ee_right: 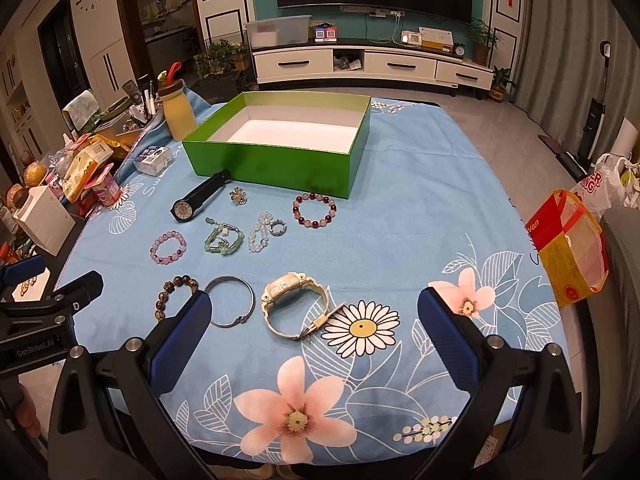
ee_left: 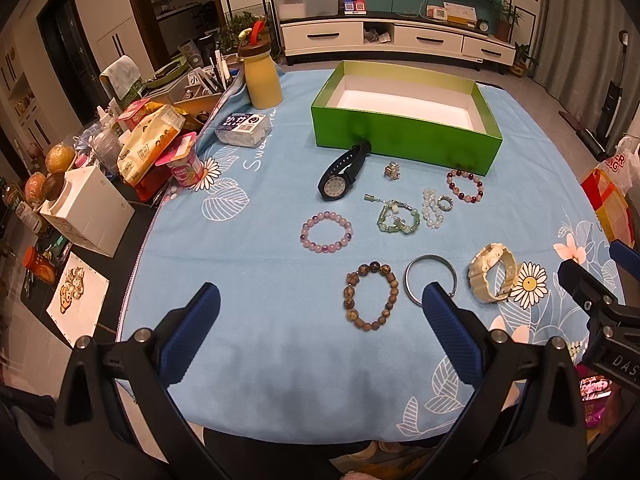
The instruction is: Organize jewelry
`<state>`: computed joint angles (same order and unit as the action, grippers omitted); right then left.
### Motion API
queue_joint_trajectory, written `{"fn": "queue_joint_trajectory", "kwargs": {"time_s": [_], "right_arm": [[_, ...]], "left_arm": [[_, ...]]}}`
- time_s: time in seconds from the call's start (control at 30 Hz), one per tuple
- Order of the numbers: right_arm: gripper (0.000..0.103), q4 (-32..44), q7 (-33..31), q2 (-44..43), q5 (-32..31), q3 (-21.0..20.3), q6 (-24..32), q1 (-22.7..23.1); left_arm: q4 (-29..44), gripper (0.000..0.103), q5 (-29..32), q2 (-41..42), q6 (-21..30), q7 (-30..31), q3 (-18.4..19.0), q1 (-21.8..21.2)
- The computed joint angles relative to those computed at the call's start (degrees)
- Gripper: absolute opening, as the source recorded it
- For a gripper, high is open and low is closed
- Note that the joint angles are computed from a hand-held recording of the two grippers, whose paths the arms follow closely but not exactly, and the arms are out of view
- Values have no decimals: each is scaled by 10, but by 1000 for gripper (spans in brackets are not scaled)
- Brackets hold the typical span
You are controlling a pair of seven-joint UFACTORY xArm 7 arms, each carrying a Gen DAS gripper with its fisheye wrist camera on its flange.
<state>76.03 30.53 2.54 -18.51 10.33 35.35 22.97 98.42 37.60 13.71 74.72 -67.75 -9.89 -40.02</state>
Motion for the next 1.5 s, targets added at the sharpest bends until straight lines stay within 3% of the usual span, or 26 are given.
{"fn": "queue_joint_trajectory", "kwargs": {"time_s": [1.13,1.23,1.33,1.4,1.5], "right_arm": [[102,2,3,3,0,0,1,3],[102,-6,-26,2,36,-1,-14,-3],[102,-24,-96,-3,118,-1,-47,-14],[102,-41,-131,-8,157,-3,-72,-21],[102,-58,-173,-13,200,-5,-93,-28]], "left_arm": [[-6,101,-4,-3,-6,-5,-1,2],[-37,101,-23,-20,-48,-17,-1,15],[-112,101,-59,-60,-155,-33,-3,47],[-148,101,-67,-78,-199,-47,-5,63],[-164,101,-58,-82,-207,-60,-12,75]]}}
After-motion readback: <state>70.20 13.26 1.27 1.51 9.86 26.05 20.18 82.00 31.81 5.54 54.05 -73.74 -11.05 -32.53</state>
